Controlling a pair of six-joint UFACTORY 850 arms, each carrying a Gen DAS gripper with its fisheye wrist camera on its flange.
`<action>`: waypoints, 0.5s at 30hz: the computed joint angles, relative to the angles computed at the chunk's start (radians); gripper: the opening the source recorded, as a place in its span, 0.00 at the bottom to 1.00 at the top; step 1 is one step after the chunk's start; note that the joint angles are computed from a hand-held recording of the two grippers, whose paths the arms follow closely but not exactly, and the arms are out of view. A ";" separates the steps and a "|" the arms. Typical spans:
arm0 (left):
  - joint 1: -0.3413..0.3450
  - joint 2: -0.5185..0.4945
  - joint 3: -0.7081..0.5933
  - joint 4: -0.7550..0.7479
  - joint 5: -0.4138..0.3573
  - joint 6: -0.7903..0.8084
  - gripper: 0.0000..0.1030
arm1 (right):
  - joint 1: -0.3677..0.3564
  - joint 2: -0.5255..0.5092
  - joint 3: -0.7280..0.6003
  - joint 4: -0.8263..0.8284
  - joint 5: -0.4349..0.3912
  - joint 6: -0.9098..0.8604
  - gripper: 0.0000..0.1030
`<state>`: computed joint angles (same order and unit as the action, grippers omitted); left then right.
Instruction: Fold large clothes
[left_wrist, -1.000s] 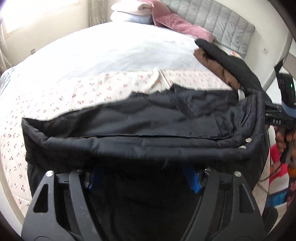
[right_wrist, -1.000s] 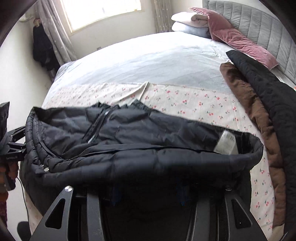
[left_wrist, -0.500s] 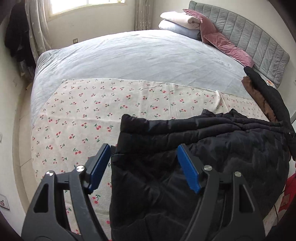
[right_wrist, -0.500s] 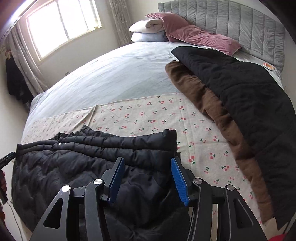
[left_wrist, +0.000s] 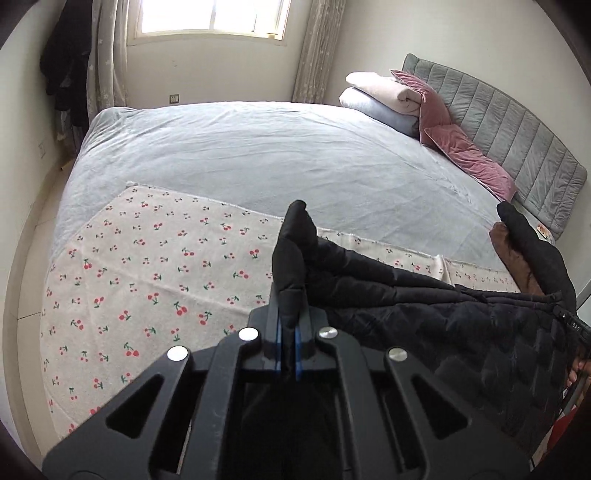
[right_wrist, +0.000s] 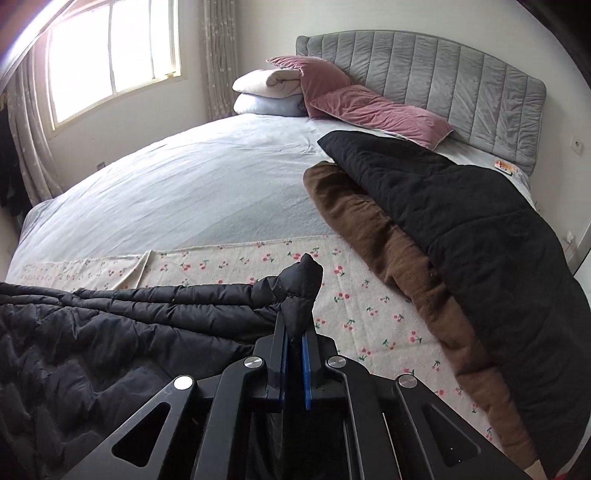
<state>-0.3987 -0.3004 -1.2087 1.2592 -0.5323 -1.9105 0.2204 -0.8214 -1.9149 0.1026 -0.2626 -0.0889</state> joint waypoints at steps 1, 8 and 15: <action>0.009 -0.019 -0.020 -0.007 -0.002 0.008 0.05 | 0.003 -0.023 -0.035 -0.059 -0.005 0.070 0.05; 0.063 -0.169 -0.126 -0.116 0.001 0.116 0.06 | 0.020 -0.271 -0.386 -0.225 -0.208 0.233 0.05; 0.066 -0.227 -0.204 -0.279 -0.138 0.259 0.28 | 0.018 -0.333 -0.474 -0.251 -0.292 0.251 0.20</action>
<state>-0.3328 -0.5278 -1.4132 0.9801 -0.6699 -1.6511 0.2386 -1.1540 -2.3885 -0.1485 -0.5543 0.1622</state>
